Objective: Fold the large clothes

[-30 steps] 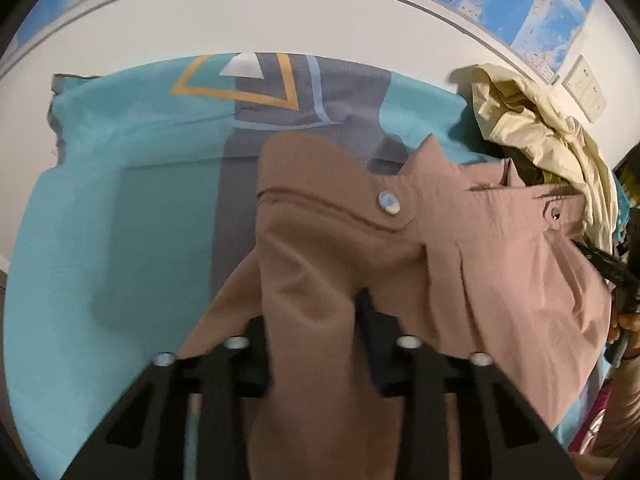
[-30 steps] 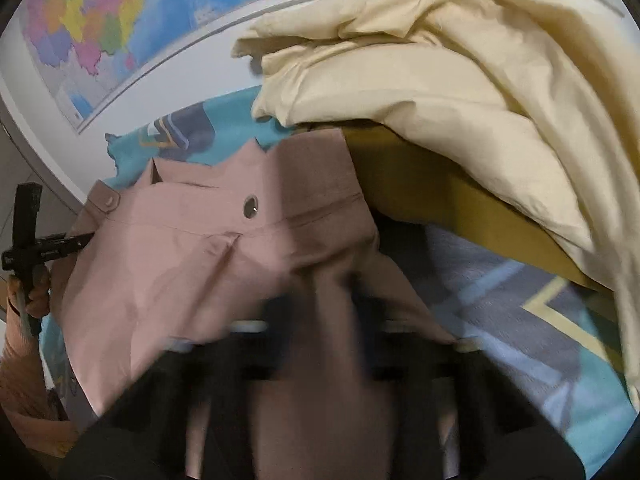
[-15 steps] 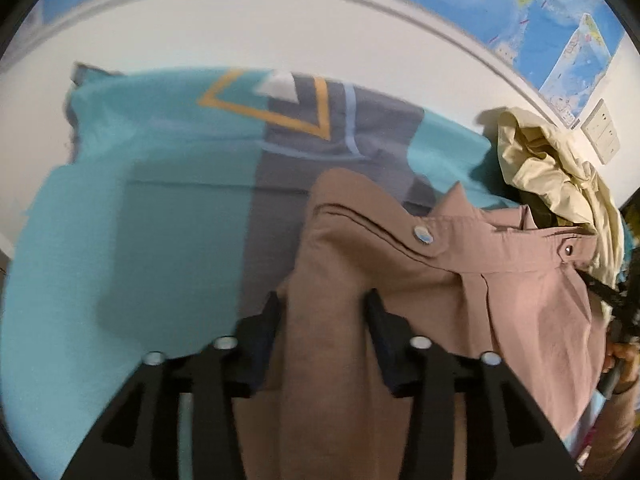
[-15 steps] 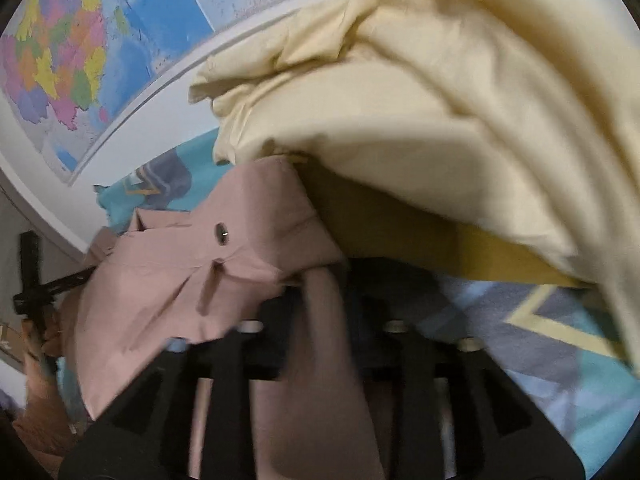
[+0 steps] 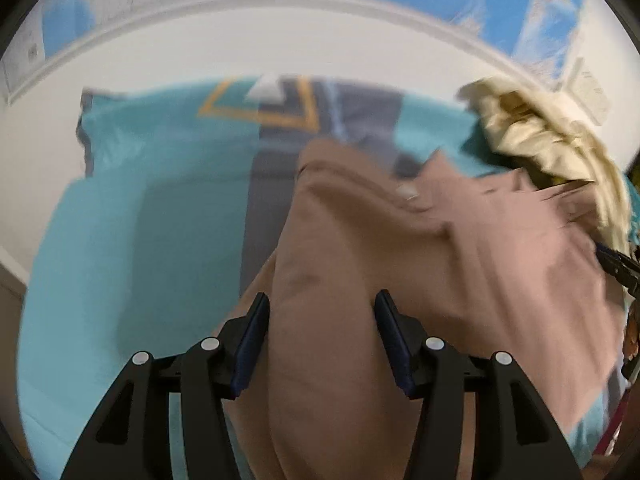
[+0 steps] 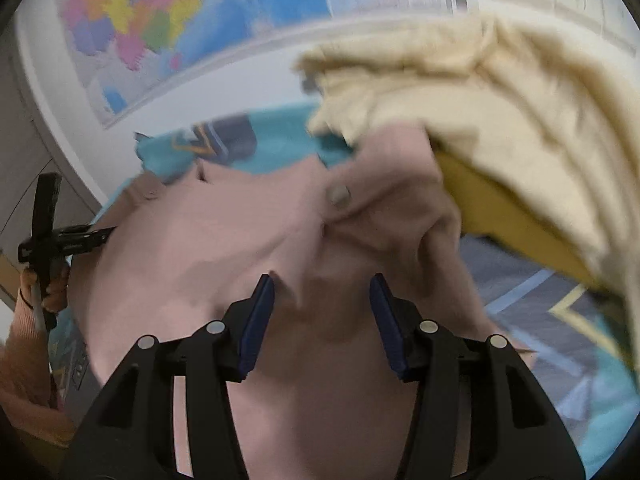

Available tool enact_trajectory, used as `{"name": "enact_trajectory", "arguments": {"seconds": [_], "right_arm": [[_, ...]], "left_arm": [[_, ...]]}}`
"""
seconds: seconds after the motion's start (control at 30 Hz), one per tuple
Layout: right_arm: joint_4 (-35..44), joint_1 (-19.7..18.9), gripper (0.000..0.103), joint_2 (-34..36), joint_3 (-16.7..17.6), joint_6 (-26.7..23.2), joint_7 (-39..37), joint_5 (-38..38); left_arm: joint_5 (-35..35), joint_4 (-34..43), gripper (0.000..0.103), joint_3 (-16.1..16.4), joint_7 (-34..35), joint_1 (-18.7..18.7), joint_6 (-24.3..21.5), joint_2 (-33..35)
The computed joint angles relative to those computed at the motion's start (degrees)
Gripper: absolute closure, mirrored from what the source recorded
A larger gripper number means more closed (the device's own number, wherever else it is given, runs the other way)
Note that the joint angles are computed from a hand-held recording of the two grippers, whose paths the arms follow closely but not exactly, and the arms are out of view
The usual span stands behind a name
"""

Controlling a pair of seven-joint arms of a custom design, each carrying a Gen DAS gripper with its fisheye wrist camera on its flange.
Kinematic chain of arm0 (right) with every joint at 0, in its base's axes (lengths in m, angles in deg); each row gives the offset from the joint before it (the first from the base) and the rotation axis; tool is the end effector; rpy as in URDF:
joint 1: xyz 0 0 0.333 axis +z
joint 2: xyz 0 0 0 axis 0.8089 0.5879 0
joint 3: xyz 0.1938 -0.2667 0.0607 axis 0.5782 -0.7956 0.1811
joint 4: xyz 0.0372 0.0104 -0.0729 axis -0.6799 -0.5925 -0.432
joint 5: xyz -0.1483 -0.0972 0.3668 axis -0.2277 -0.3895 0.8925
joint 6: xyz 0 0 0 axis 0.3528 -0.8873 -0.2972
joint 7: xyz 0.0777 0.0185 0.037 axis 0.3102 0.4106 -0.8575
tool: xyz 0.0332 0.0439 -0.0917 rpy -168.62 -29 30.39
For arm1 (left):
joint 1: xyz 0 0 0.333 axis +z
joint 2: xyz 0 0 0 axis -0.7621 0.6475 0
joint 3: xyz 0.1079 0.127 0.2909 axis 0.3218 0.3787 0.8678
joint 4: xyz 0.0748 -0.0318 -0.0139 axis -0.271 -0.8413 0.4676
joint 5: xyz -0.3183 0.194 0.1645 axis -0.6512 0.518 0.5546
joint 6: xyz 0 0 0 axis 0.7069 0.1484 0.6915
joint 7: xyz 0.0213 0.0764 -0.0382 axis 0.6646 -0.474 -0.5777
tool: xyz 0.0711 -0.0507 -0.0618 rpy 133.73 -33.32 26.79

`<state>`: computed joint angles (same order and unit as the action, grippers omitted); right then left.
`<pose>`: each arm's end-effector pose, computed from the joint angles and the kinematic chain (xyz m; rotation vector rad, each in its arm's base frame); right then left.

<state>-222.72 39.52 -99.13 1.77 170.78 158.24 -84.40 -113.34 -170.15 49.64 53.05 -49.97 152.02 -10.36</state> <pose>0.4333 0.1331 0.4215 -1.4458 2.0209 -0.5588 0.6477 -0.2103 0.3993 -1.2894 2.5522 -0.8599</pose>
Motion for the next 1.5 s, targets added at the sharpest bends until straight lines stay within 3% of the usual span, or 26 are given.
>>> {"name": "enact_trajectory", "arguments": {"seconds": [0.07,0.13,0.23,0.4,0.6,0.77,0.87,0.97,1.0,1.03,1.1,1.13,1.23,1.3,1.37,1.5], "right_arm": [[0.63,-2.02,0.060,2.38,1.37,0.52,1.51,-1.05],[-0.31,-0.48,0.061,2.31,-0.51,2.34,1.71,0.21],[-1.07,-0.69,0.059,-0.82,0.43,0.82,1.72,0.86],[-4.44,1.34,0.054,-6.88,0.45,1.51,0.98,4.40],[-7.58,4.60,0.051,-12.06,0.61,1.57,-1.64,9.88],[-8.65,5.07,0.048,-14.32,1.74,-0.01,-2.77,12.01],[-9.76,6.93,0.047,-13.12,-0.18,1.80,-3.34,14.32],[-9.47,4.22,0.048,-11.26,1.62,1.28,-3.05,15.11],[-8.95,1.41,0.049,-10.94,4.04,-0.33,-2.16,14.44],[-8.74,0.34,0.051,-10.31,4.68,-1.13,-1.37,13.88],[-9.96,1.44,0.052,-8.03,2.39,3.21,-0.50,14.71],[-10.30,0.75,0.052,-8.00,2.88,4.36,-0.25,15.06],[-9.88,0.97,0.052,-9.05,3.06,2.22,-1.01,15.82],[-10.63,3.07,0.050,-10.92,1.61,1.84,-1.49,16.24],[-11.98,5.45,0.049,-13.05,0.13,2.61,-2.03,17.13],[-14.19,10.38,0.048,-17.59,-1.32,2.89,-4.24,19.00]], "left_arm": [[-1.04,0.65,0.044,-0.38,0.05,0.57,-0.24,0.93],[-1.48,0.33,0.043,-0.30,-0.40,0.86,-0.08,0.30],[-2.79,-2.35,0.043,-0.56,0.67,1.30,2.67,-2.07],[-10.16,-7.52,0.043,-2.20,8.06,2.50,6.45,-7.28],[-18.80,-12.82,0.041,-1.58,17.87,-0.50,10.33,-12.35],[-23.87,-15.82,0.036,-0.16,24.32,-4.20,14.22,-14.65],[-24.40,-16.13,0.035,1.57,25.44,-6.29,13.63,-14.68],[-19.07,-15.65,0.035,3.33,19.98,-7.76,13.49,-13.07],[-16.61,-15.25,0.035,3.81,17.44,-7.99,13.46,-12.13],[-13.79,-14.67,0.035,4.25,14.61,-8.05,12.98,-11.12],[-8.64,-13.54,0.035,4.86,9.34,-7.93,12.28,-9.31],[-6.94,-12.97,0.035,4.80,7.94,-7.64,11.87,-8.53],[-4.53,-10.94,0.035,3.72,5.09,-5.80,9.37,-6.76],[-6.78,-11.51,0.035,1.20,7.24,-3.25,9.47,-7.47],[-14.13,-12.37,0.035,-1.75,13.81,0.17,8.03,-9.13],[-27.30,-14.46,0.035,-1.38,25.34,1.96,3.19,-13.47]]}}
